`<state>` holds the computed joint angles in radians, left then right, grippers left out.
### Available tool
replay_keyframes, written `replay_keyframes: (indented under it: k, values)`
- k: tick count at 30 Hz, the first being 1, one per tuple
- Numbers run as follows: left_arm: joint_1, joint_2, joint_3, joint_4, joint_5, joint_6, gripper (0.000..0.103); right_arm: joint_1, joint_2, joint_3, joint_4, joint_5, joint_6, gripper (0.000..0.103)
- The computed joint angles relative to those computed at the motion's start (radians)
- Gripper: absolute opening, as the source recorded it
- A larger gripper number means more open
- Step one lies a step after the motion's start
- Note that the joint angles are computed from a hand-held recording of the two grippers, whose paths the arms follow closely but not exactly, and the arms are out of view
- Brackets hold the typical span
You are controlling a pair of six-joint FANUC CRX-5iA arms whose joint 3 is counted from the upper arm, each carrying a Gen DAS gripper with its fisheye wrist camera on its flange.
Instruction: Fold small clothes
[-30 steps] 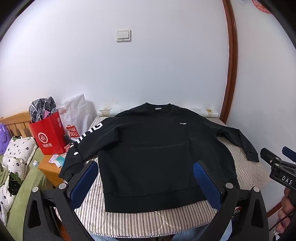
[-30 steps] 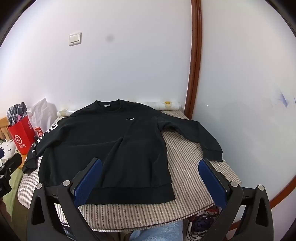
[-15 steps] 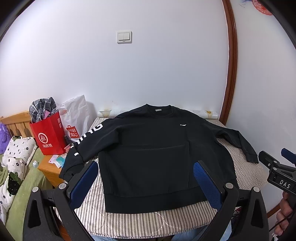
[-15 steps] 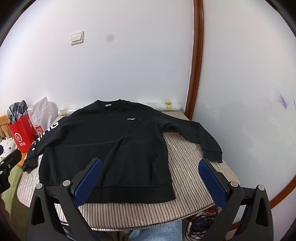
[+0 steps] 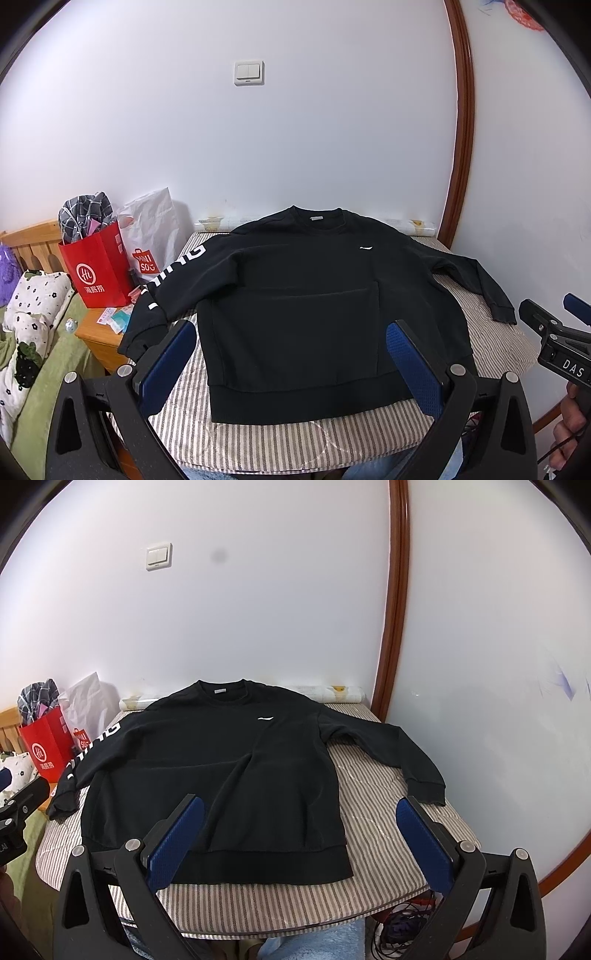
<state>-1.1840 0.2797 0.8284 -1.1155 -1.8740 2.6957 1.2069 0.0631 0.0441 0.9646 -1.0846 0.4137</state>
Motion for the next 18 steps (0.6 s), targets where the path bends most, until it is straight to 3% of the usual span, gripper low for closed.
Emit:
replay_keyframes:
  k: [18]
  values:
    - [-0.001, -0.008, -0.012, -0.002, 0.007, 0.001, 0.103, 0.0, 0.014, 0.019, -0.007, -0.005, 0.01, 0.102]
